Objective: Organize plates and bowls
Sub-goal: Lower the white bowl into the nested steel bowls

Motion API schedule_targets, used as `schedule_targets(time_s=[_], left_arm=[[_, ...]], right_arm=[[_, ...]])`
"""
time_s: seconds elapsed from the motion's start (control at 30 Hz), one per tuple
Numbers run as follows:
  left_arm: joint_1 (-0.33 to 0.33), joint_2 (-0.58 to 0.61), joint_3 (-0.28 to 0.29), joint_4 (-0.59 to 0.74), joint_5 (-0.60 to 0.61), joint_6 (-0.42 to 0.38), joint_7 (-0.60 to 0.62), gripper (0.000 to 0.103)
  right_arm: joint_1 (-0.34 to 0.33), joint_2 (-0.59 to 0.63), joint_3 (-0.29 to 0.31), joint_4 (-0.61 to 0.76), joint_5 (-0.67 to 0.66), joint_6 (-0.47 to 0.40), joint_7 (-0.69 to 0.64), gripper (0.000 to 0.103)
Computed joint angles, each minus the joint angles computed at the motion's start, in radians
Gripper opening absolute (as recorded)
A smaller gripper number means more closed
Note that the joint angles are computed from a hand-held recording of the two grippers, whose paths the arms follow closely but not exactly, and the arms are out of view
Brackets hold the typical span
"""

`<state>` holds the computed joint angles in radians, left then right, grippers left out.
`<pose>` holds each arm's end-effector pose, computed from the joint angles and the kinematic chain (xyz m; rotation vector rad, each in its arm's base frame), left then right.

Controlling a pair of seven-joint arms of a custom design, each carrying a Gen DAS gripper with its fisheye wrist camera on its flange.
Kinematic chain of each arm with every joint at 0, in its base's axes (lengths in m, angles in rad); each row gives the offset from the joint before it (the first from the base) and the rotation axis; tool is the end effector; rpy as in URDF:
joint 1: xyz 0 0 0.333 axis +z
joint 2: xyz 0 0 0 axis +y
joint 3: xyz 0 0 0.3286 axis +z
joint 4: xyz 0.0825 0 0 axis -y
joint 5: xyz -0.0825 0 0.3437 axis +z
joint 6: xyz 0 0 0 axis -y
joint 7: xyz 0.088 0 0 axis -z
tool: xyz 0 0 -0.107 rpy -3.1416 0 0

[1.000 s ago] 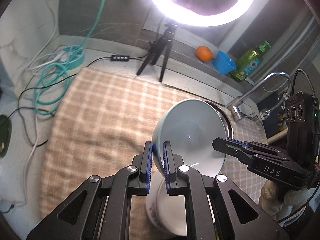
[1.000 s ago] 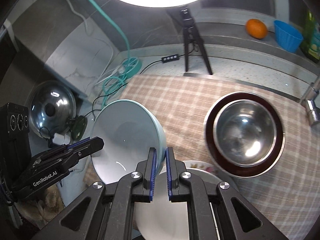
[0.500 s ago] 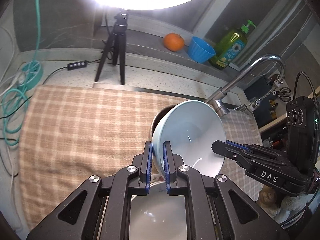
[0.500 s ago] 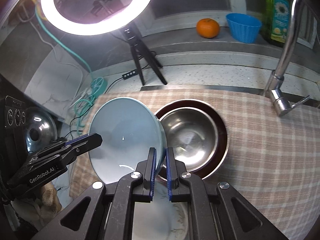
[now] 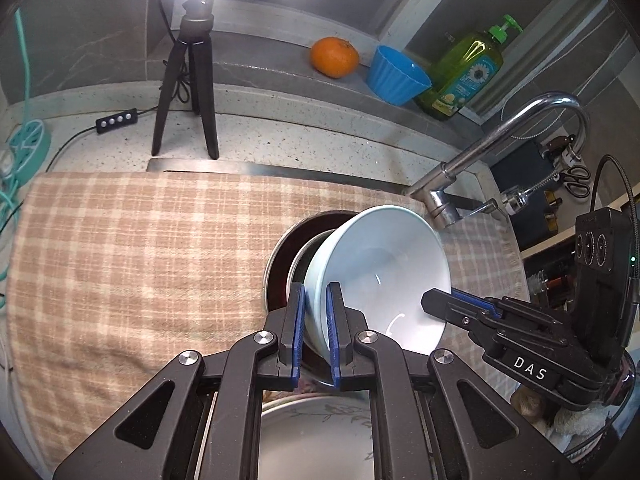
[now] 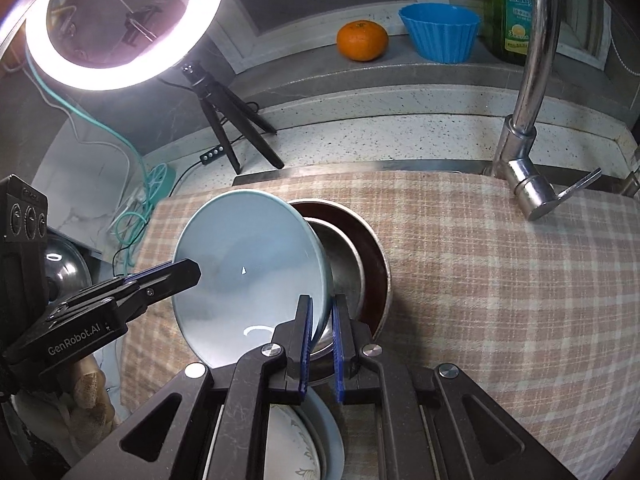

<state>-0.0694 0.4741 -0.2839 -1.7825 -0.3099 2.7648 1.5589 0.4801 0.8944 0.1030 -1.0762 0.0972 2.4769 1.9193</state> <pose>0.6403 -0.1930 0.3905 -2.0815 2.1187 -0.9021 0.6733 0.4043 0.3676 -1.9496 1.7386 -0.0274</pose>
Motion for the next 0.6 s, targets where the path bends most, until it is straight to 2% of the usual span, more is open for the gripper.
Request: schedule_targets(time_s=[0.6], left_arm=[[-0.039,0.081,0.037,0.104,0.094,-0.083,-0.073,0.009]], right_arm=[[-0.012,0.082,-0.001,0.124,0.018,-0.099,-0.018,0.009]])
